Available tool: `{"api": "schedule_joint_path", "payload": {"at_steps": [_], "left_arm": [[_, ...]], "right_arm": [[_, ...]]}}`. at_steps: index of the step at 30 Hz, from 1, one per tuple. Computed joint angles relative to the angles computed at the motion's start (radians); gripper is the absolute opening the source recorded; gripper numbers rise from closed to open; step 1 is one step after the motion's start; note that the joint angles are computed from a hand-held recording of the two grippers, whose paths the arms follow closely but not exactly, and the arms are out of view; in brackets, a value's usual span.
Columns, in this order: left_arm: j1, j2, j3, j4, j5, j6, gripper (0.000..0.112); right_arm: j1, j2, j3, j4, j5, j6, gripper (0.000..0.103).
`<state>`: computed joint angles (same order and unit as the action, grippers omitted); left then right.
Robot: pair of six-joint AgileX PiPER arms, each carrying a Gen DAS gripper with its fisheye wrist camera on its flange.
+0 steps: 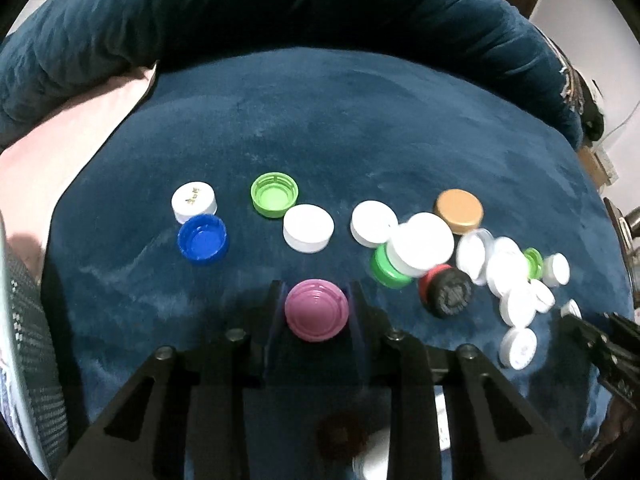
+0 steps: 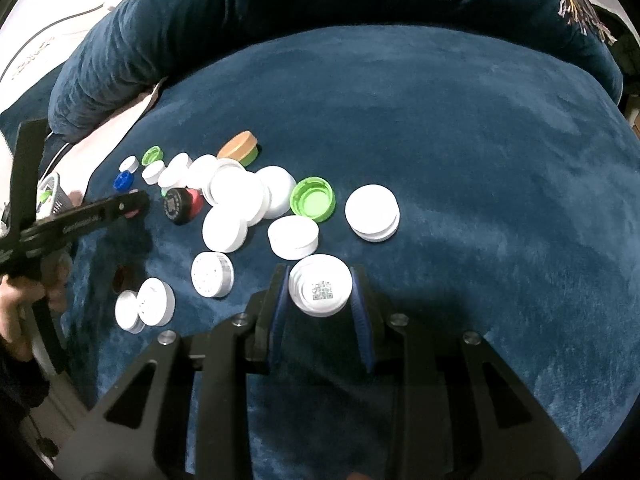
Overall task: Organize objects
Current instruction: 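Grasp a printed white cap with the right gripper while the left gripper grasps the pink cap, then carry both caps over the basket and open both grippers to drop them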
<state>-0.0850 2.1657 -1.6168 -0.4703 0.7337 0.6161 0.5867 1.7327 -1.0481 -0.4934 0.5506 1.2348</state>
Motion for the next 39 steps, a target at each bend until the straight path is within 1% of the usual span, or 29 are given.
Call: {"api": "schedule_joint_path", "payload": {"at_steps": [4,11,21,27,31,36,39], "left_arm": [[0.024,-0.062,0.057,-0.030,0.001,0.054,0.031],[0.054,-0.165,0.161,-0.052,-0.037,0.128,0.031],[0.155,-0.243,0.223,-0.132,-0.020,0.228,0.031],[0.240,-0.278,0.223,-0.183,0.018,0.276,0.031],[0.306,-0.279,0.203,-0.196,0.045,0.285,0.031],[0.407,-0.255,0.143,-0.223,0.093,0.285,0.031],[0.469,-0.225,0.068,-0.226,0.111,0.265,0.031]], "right_arm": [[0.017,-0.001,-0.018,-0.020,0.010,0.016,0.031],[0.060,0.014,-0.080,-0.040,0.044,0.026,0.031],[0.123,0.097,-0.266,-0.024,0.120,-0.041,0.031],[0.166,0.168,-0.406,-0.013,0.164,-0.081,0.031],[0.200,0.236,-0.512,0.010,0.181,-0.113,0.031],[0.239,0.330,-0.652,0.054,0.210,-0.163,0.031],[0.253,0.395,-0.767,0.103,0.224,-0.214,0.031]]}}
